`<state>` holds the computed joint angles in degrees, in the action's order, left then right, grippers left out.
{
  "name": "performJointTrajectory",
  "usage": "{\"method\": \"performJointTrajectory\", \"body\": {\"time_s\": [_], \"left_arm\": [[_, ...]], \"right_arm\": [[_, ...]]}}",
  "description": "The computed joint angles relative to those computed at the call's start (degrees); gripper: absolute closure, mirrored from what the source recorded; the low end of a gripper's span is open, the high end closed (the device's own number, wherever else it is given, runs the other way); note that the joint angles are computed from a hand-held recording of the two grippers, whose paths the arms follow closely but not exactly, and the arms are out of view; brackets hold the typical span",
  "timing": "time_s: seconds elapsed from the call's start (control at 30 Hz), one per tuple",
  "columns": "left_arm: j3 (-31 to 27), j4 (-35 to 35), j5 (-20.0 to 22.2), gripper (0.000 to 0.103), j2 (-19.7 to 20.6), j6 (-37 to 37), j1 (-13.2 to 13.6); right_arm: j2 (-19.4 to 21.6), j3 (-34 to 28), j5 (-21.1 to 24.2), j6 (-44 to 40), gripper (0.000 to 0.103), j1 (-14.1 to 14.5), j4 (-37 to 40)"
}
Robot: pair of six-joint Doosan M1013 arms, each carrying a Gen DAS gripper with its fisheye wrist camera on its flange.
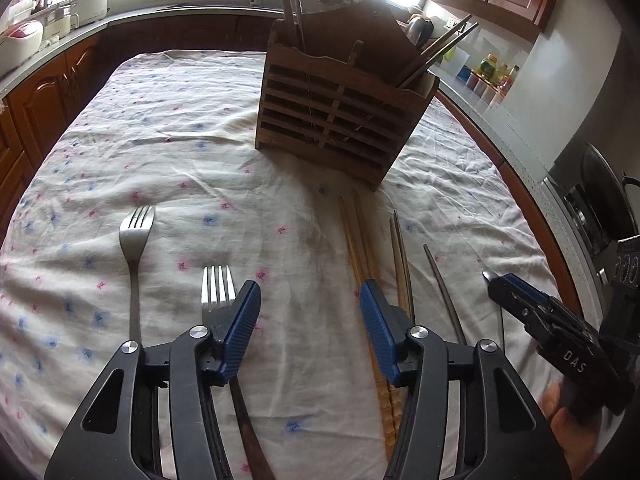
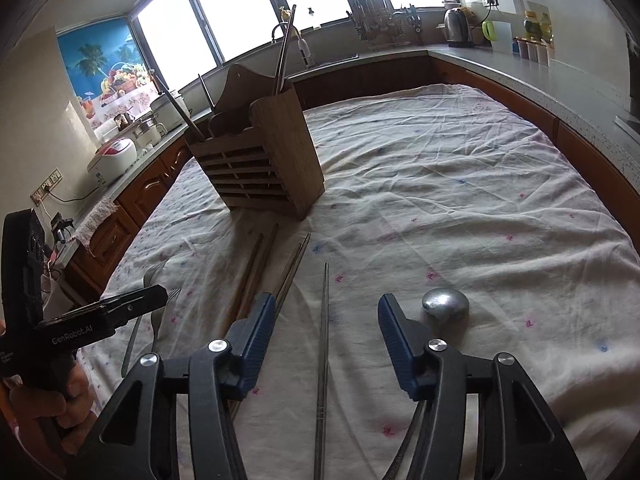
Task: Organize utensils
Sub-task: 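Grasp a wooden chopstick with the left tool while the right tool grasps a metal chopstick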
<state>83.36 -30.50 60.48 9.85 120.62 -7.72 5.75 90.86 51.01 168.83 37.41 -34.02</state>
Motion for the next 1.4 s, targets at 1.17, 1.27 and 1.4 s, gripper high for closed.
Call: {"method": "performJointTrajectory", "body": {"time_s": [1.17,1.27,1.4], "left_arm": [[-7.1,8.6,7.6,0.092,6.6,3.4,-5.3],[-6.3,10.1,5.6,0.092,6.1,3.5,-6.2],[-4.9,12.2,2.5,0.094,5.1,4.5,-7.2]], "right_arm": [[6.2,-5.7,5.2,-22.0,0.090,-5.0,14.0],[7.1,-7.0,6.9,-23.8,0.089,-4.7,13.5],[7.6,-7.7,8.1,-24.7,0.092,-4.3,12.7]]}}
